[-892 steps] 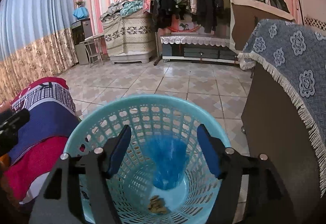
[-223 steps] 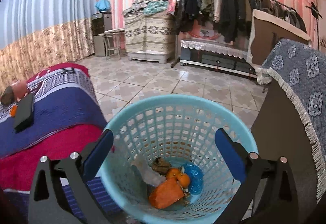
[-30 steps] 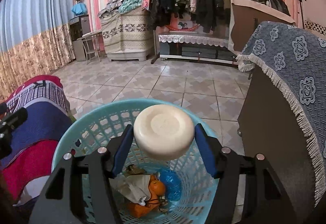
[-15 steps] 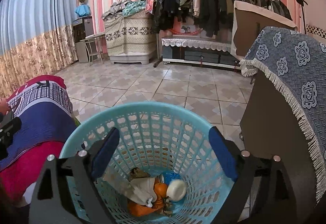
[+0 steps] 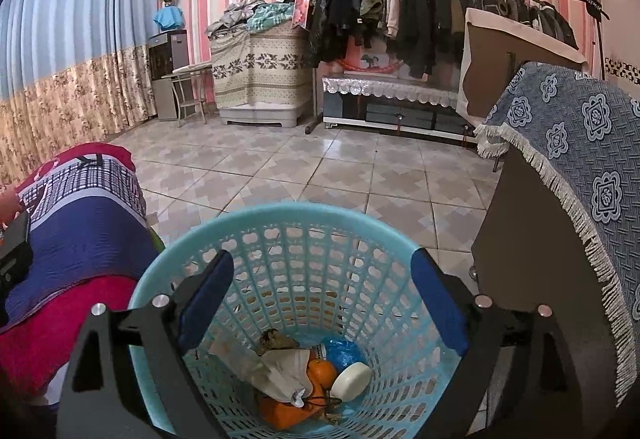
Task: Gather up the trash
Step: 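Move both tools back over the bed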
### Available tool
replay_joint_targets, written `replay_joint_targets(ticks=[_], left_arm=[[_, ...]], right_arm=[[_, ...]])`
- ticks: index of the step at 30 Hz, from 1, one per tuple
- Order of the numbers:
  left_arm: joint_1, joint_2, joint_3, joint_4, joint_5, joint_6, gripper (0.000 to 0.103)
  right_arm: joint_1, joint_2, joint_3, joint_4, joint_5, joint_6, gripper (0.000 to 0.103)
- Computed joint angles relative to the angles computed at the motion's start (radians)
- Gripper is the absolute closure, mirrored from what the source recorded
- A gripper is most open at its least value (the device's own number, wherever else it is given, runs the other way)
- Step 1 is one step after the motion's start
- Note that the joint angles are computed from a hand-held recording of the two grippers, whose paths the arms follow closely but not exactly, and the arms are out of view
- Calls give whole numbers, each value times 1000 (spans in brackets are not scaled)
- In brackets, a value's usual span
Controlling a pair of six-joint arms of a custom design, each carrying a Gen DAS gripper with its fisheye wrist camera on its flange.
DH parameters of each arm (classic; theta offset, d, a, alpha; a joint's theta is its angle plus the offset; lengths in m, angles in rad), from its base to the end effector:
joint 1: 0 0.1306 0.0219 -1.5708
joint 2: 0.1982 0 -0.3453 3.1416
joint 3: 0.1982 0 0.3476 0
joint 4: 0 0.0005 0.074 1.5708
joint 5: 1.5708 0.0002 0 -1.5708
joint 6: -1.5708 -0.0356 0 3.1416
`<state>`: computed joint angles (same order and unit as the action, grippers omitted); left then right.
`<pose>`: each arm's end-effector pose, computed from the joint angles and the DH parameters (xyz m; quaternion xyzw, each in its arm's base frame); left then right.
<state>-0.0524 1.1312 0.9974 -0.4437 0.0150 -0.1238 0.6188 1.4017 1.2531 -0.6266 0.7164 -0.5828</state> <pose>0.3750 -0.0207 0.3595 0.0809 0.8754 0.0104 0.4764 0.3785 0.2402 0.3536 0.1203 0.8657 -0.0615 0.4820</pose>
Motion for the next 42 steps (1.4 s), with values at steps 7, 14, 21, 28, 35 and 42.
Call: replay_joint_targets(ticks=[7, 14, 21, 28, 35, 42], left_arm=[[49, -43, -36, -18, 40, -40, 6], [87, -96, -71, -26, 79, -82, 6], [135, -174, -122, -17, 106, -106, 6], [218, -182, -99, -102, 185, -101, 6], [350, -177, -80, -130, 282, -116, 5], [498, -145, -63, -124, 304, -148, 5]], right_arm=[[18, 5, 20, 3, -16, 8, 8], [37, 10, 40, -11, 12, 15, 7], [55, 25, 68, -38, 36, 15, 6], [84, 55, 113, -66, 46, 13, 5], [102, 64, 117, -40, 20, -17, 5], [135, 98, 145, -21, -36, -14, 5]])
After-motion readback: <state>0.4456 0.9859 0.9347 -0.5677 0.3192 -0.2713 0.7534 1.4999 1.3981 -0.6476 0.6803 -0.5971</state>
